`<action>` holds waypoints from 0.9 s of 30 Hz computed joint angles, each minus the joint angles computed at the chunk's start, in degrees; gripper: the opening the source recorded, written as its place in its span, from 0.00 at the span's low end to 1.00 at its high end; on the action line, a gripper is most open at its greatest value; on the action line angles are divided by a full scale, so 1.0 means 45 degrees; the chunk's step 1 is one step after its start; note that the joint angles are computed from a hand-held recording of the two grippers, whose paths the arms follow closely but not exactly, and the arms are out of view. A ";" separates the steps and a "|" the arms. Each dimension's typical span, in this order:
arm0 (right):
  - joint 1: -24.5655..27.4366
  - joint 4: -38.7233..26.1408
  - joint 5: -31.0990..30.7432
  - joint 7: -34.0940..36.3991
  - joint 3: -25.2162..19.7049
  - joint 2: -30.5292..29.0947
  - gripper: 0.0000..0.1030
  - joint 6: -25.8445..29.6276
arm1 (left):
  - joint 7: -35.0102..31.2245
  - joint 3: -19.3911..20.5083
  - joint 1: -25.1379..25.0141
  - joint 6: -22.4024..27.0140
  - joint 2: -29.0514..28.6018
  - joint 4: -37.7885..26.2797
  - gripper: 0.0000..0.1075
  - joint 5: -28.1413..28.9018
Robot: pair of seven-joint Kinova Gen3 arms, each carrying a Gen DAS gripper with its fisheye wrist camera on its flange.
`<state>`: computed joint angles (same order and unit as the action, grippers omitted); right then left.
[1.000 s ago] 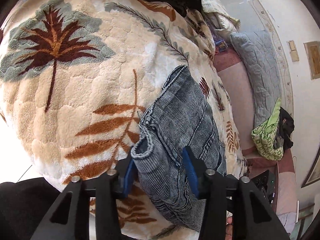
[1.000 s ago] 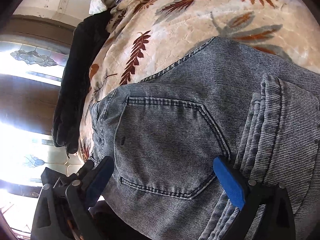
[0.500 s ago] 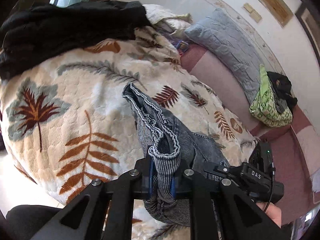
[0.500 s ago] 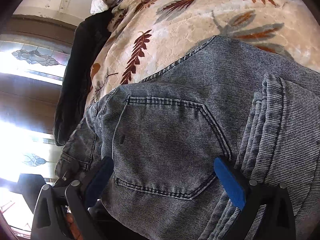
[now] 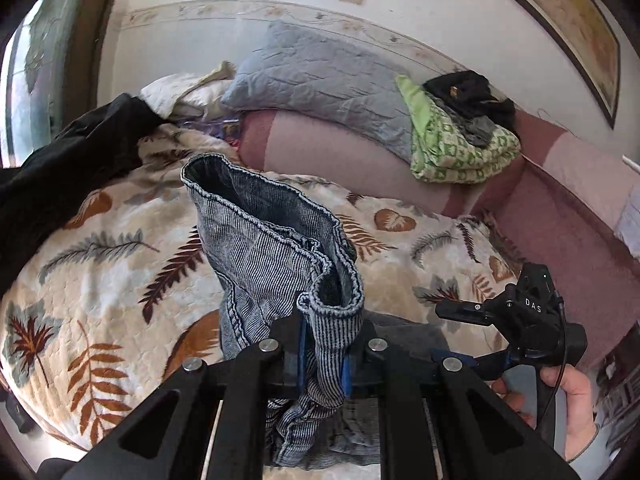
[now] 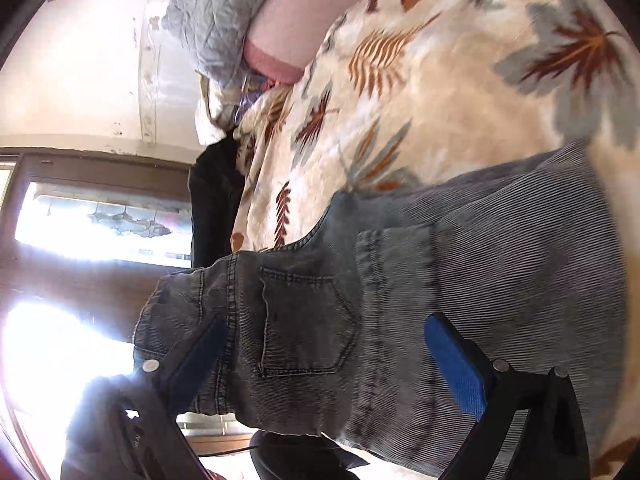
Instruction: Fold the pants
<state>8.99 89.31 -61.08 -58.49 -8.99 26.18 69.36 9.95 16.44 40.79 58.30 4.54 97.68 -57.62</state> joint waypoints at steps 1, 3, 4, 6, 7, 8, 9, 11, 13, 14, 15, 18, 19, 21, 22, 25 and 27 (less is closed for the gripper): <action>0.0345 0.0231 -0.0025 0.0255 0.0144 -0.0199 0.97 0.0014 | -0.0393 -0.0115 0.0313 -0.0023 0.0425 -0.0464 0.12 -0.0099; 0.1015 0.0616 -0.0158 0.0896 0.0452 -0.0484 0.97 0.0010 | -0.1391 -0.0931 0.1393 -0.0110 0.1337 -0.1493 0.12 -0.0025; 0.1362 0.0792 -0.0262 0.1189 0.0636 -0.0596 0.97 -0.0001 | -0.1909 -0.1164 0.1747 -0.0167 0.1802 -0.2016 0.12 0.0066; 0.2120 0.1125 -0.0664 0.1798 0.0957 -0.0669 0.97 0.0112 | -0.2944 -0.0925 0.1809 -0.0238 0.2728 -0.3043 0.12 0.0532; 0.2484 0.1305 -0.0922 0.2091 0.1086 -0.0635 0.97 0.0213 | -0.3462 -0.0451 0.1588 -0.0042 0.3311 -0.3624 0.12 0.0693; 0.2764 0.1420 -0.1140 0.2264 0.1200 -0.0546 0.97 0.0308 | -0.3980 0.0091 0.1271 0.0010 0.3901 -0.4087 0.12 0.0967; 0.3046 0.1567 -0.1329 0.2457 0.1299 -0.0419 0.97 0.0432 | -0.4498 0.0681 0.0852 -0.0146 0.4491 -0.4449 0.12 0.1448; 0.3559 0.1852 -0.1695 0.2764 0.1372 -0.0085 0.97 0.0576 | -0.5533 0.1342 0.0209 -0.0344 0.5670 -0.4901 0.12 0.2483; 0.3754 0.2008 -0.2018 0.2628 0.1586 0.0418 0.97 0.1030 | -0.6380 0.1148 0.0503 0.0251 0.6344 -0.5591 0.12 0.2994; 0.4037 0.1974 -0.2230 0.2698 0.1383 0.0683 0.97 0.1384 | -0.6581 0.0742 0.0890 0.0444 0.6328 -0.5787 0.12 0.3058; 0.4217 0.1968 -0.2402 0.2976 0.1217 0.0712 0.97 0.1531 | -0.6676 0.0401 0.1064 0.0429 0.6190 -0.5865 0.12 0.3329; 0.4276 0.1996 -0.2601 0.3324 0.1365 0.0717 0.98 0.1553 | -0.6713 -0.0136 0.0865 -0.0251 0.5626 -0.5614 0.13 0.4335; 0.4303 0.1932 -0.2681 0.3148 0.1353 0.0915 0.98 0.1702 | -0.6808 -0.0341 0.0894 -0.0345 0.5610 -0.5675 0.13 0.4690; 0.4341 0.2012 -0.2818 0.3001 0.1359 0.1016 0.98 0.1719 | -0.7611 -0.0489 0.0983 0.0003 0.6089 -0.6253 0.22 0.5372; 0.4335 0.2093 -0.2888 0.3087 0.1348 0.0958 0.98 0.1642 | -0.8128 -0.0572 0.1154 0.0178 0.6419 -0.6526 0.35 0.5520; 0.4310 0.2203 -0.2790 0.3332 0.1402 0.0793 0.98 0.1573 | -0.9190 -0.1378 0.1968 -0.0313 0.6290 -0.6536 0.59 0.5749; 0.4270 0.2276 -0.2728 0.3442 0.1441 0.0685 0.98 0.1502 | -0.9033 -0.1070 0.1555 -0.1337 0.5521 -0.5733 0.59 0.6259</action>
